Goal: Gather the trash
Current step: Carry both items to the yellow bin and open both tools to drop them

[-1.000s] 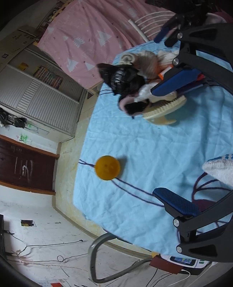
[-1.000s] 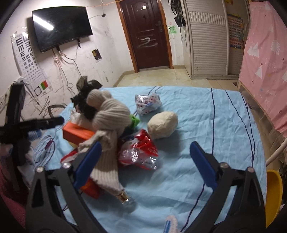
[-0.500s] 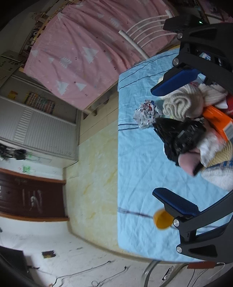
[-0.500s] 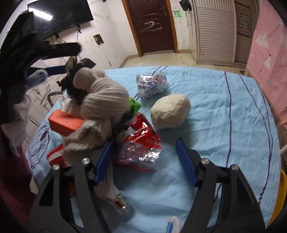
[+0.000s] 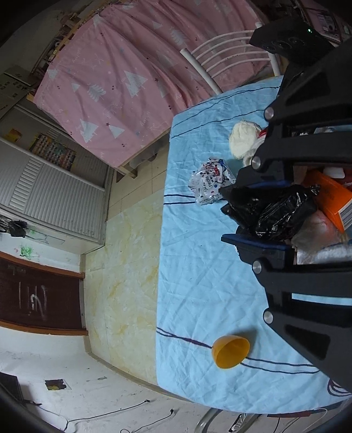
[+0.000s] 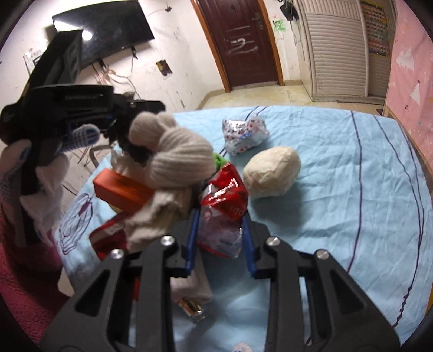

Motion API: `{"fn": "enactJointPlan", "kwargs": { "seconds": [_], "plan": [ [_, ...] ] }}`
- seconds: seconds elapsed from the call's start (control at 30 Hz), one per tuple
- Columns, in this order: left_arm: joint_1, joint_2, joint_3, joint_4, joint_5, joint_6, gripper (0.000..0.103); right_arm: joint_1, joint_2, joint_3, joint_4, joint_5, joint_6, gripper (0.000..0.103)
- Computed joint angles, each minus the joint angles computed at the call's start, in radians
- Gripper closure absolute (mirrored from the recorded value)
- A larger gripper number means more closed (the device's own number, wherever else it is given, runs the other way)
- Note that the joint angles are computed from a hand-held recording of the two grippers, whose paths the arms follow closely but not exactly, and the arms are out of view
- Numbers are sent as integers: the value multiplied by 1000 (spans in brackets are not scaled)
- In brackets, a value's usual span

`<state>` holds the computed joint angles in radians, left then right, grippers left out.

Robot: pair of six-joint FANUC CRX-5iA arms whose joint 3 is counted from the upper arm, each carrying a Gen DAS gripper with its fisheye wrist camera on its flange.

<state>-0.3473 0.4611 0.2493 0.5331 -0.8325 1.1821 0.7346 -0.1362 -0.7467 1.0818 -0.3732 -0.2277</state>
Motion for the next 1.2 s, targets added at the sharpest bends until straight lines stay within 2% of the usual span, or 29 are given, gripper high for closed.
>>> {"fn": "enactJointPlan", "kwargs": {
  "seconds": [0.17,0.3,0.6,0.83,1.2],
  "plan": [
    [0,-68,-50,-16,63,4,85,-7,-40,-38,99,-22,-88,76],
    [-10,-100,-59,-4,83,-7,85,-22,-99,-85,187,-45,-178,76],
    [-93,-112,-45,31,80,-53,85,22,-246,-179,219,-195,-267,76],
    [-180,-80,1,37,52,-64,85,123,-393,-259,145,-397,-286,76],
    [-313,45,134,90,-40,-85,85,379,-637,-369,-9,-839,-354,76]
  ]
}}
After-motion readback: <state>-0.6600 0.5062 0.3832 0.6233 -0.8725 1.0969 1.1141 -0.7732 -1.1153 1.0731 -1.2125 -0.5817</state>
